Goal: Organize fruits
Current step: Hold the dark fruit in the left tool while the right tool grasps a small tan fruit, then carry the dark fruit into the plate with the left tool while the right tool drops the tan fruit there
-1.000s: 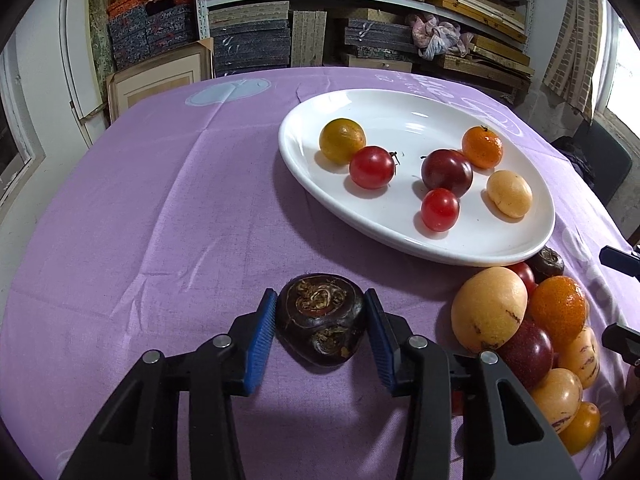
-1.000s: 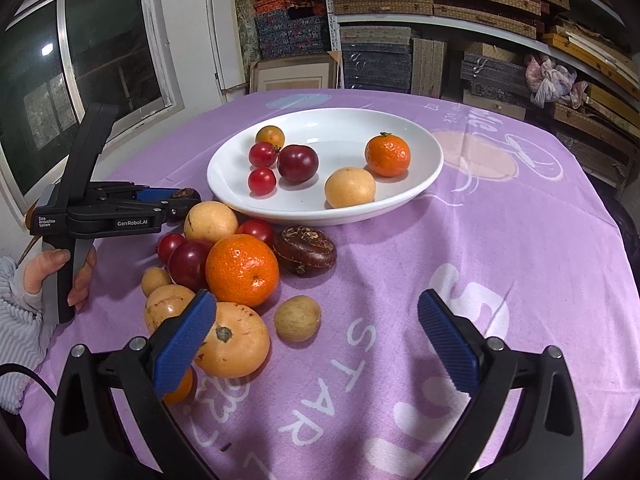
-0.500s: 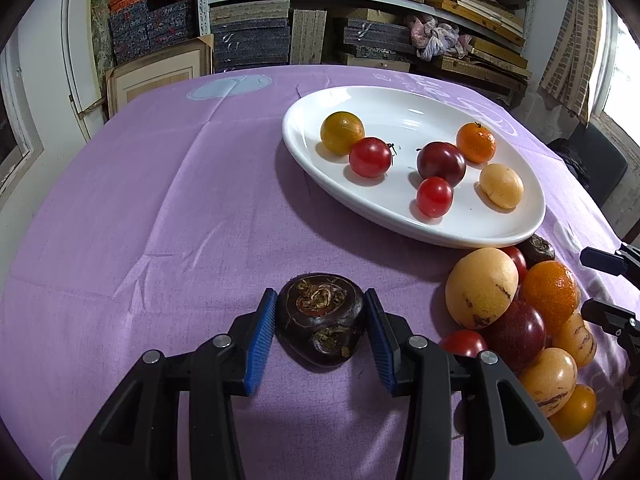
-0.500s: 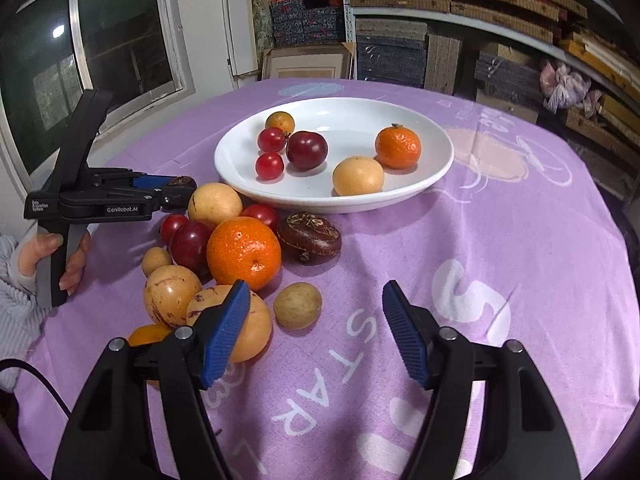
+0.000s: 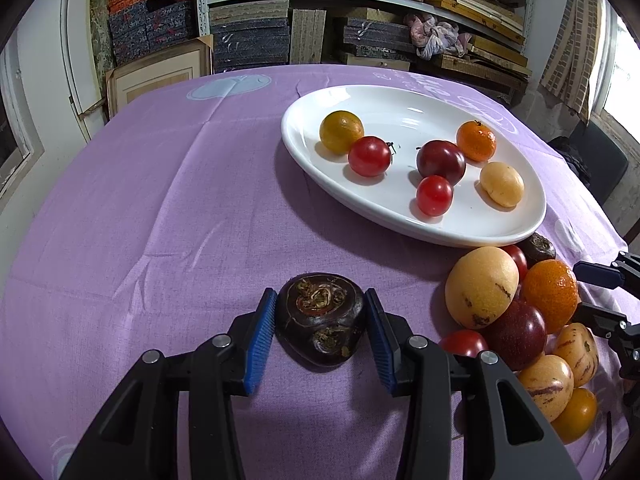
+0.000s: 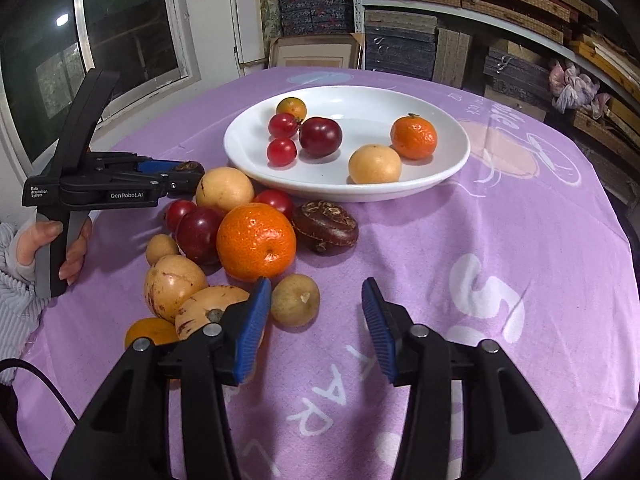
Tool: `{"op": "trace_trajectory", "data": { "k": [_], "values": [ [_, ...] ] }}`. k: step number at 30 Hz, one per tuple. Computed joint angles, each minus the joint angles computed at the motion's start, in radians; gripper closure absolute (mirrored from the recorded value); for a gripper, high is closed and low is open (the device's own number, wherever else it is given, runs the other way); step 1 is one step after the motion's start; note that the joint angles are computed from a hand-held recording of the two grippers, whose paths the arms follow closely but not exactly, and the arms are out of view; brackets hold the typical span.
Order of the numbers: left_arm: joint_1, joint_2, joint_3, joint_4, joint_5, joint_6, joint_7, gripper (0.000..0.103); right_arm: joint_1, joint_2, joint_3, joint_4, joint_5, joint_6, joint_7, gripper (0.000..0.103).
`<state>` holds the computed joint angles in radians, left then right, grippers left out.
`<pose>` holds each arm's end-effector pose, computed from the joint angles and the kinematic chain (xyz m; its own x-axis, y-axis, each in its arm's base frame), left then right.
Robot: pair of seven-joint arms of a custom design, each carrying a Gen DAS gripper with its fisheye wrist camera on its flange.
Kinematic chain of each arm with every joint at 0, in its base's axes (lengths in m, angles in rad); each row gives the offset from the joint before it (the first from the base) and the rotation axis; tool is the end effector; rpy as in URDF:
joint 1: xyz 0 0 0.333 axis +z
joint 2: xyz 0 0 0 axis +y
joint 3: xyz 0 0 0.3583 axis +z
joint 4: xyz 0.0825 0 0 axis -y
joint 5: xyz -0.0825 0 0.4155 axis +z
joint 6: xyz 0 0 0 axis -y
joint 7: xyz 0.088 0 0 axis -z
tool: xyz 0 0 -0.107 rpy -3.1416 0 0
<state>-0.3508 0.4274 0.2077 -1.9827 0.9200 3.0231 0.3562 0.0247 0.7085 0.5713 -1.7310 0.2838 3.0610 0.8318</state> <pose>0.6562 -0.1657 0.3147 0.1287 -0.9912 0.0294 -0.7624 -0.1179 -0.6363 0.6835 0.3391 0.3070 0.7395 -0.6703 -0.0619 -0.5053 -0.4921 -0.7089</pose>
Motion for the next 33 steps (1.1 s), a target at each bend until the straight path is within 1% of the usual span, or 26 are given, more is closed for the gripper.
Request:
{"op": "trace_trajectory", "data": {
  "k": [1, 2, 3, 4, 5, 6, 7, 9, 12, 15, 19, 21, 24, 26, 29, 31, 33],
  "values": [
    [0.000, 0.000, 0.000, 0.000, 0.000, 0.000, 0.000, 0.058, 0.035, -0.012, -0.035, -0.001, 0.048, 0.013, -0.034, 0.057],
    [0.000, 0.000, 0.000, 0.000, -0.002, 0.000, 0.001, 0.058, 0.096, -0.029, -0.105, -0.011, 0.032, 0.056, -0.003, 0.057],
    [-0.001, -0.001, 0.002, -0.002, -0.001, 0.001, 0.001, 0.058, 0.128, -0.031, -0.151, -0.017, -0.054, 0.093, 0.079, 0.057],
    [-0.001, 0.000, 0.000, 0.000, -0.003, -0.001, 0.002, 0.058, 0.135, -0.032, -0.162, -0.014, -0.069, 0.086, 0.097, 0.058],
    [-0.002, 0.000, 0.002, -0.001, -0.001, -0.002, 0.003, 0.058, 0.118, -0.027, -0.138, -0.004, -0.015, 0.054, 0.045, 0.061],
    [-0.003, 0.000, 0.002, -0.001, 0.000, -0.002, 0.003, 0.058, 0.107, -0.022, -0.126, 0.002, -0.031, 0.032, 0.054, 0.062],
    [-0.007, 0.001, 0.003, 0.001, 0.001, -0.007, 0.000, 0.058, 0.107, -0.022, -0.130, -0.002, -0.088, 0.036, 0.094, 0.063],
    [-0.003, 0.001, -0.004, 0.002, -0.002, -0.009, 0.006, 0.058, 0.117, -0.022, -0.138, -0.004, -0.106, 0.044, 0.105, 0.067],
    [-0.005, 0.003, -0.007, 0.007, -0.001, -0.022, 0.006, 0.058, 0.108, -0.009, -0.126, 0.020, -0.115, 0.008, 0.112, 0.078],
    [-0.002, 0.004, -0.013, 0.010, 0.003, -0.026, 0.004, 0.058, 0.131, -0.010, -0.149, 0.026, -0.124, 0.013, 0.120, 0.078],
    [0.002, 0.006, -0.019, 0.015, 0.006, -0.033, 0.002, 0.058, 0.133, 0.004, -0.148, 0.047, -0.126, 0.004, 0.125, 0.078],
    [0.005, 0.006, -0.022, 0.015, 0.007, -0.031, 0.000, 0.057, 0.152, 0.015, -0.169, 0.080, -0.124, -0.036, 0.142, 0.077],
    [0.005, 0.006, -0.026, 0.017, 0.009, -0.039, 0.001, 0.057, 0.135, 0.027, -0.149, 0.102, -0.100, -0.069, 0.123, 0.077],
    [0.008, 0.006, -0.029, 0.018, 0.010, -0.040, 0.002, 0.056, 0.144, 0.029, -0.159, 0.111, -0.090, -0.085, 0.116, 0.077],
    [0.010, 0.005, -0.031, 0.016, 0.014, -0.039, 0.001, 0.055, 0.156, 0.028, -0.171, 0.112, -0.075, -0.080, 0.105, 0.078],
    [0.012, 0.003, -0.029, 0.012, 0.017, -0.027, -0.007, 0.055, 0.159, 0.022, -0.172, 0.097, -0.072, -0.045, 0.097, 0.078],
    [0.014, 0.002, -0.023, 0.005, 0.018, 0.003, -0.018, 0.059, 0.147, 0.019, -0.157, 0.081, -0.068, -0.006, 0.091, 0.078]
  ]
}}
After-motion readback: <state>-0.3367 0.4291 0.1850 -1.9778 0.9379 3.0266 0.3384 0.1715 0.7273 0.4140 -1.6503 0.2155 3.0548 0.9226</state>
